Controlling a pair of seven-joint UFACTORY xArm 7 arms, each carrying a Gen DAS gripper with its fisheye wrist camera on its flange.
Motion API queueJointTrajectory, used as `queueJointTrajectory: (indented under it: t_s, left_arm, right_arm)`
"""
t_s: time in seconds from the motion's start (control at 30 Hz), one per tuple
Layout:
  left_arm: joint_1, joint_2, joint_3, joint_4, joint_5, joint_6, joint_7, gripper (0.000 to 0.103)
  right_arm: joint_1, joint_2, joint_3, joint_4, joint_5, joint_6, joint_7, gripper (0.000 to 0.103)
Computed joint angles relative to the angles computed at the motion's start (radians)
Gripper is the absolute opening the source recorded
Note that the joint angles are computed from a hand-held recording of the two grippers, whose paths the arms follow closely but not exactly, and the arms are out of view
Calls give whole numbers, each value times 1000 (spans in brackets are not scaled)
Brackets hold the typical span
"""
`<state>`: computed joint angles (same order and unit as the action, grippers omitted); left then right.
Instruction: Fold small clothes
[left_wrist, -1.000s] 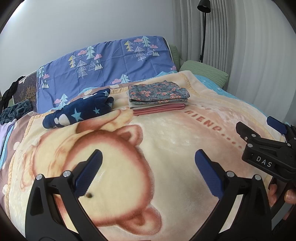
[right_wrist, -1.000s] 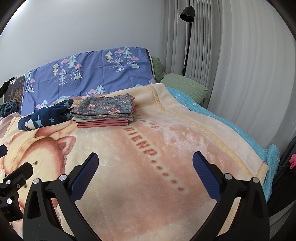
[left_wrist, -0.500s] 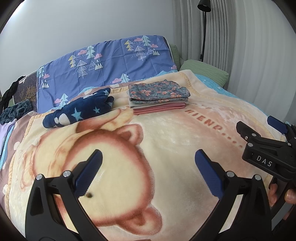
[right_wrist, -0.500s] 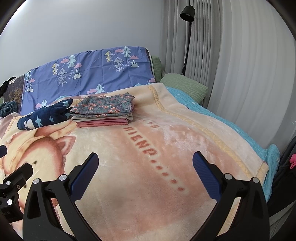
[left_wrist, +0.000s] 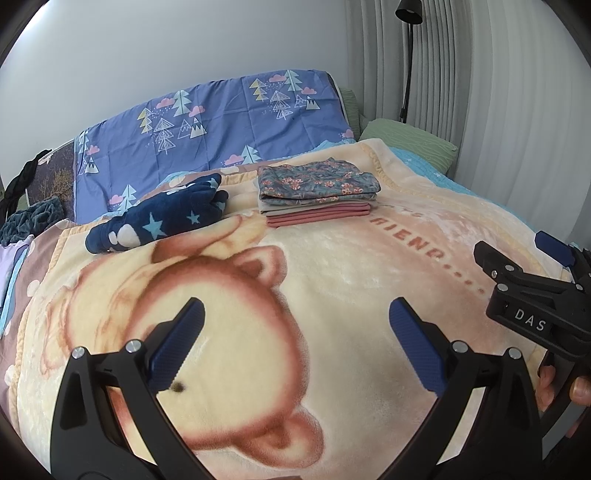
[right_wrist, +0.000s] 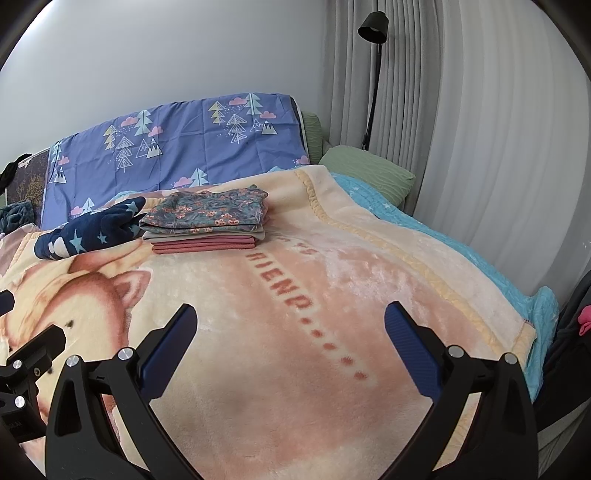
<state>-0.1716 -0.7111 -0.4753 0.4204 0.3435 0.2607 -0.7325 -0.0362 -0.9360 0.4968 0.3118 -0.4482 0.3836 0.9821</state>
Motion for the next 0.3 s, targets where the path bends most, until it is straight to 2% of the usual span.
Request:
queueJointTrajectory:
  t_s: [0.3]
  left_arm:
    - [2,6,-7,3,6,3,-8,101]
  right_arm:
    - [8,-3,1,0,-1,10,6,101]
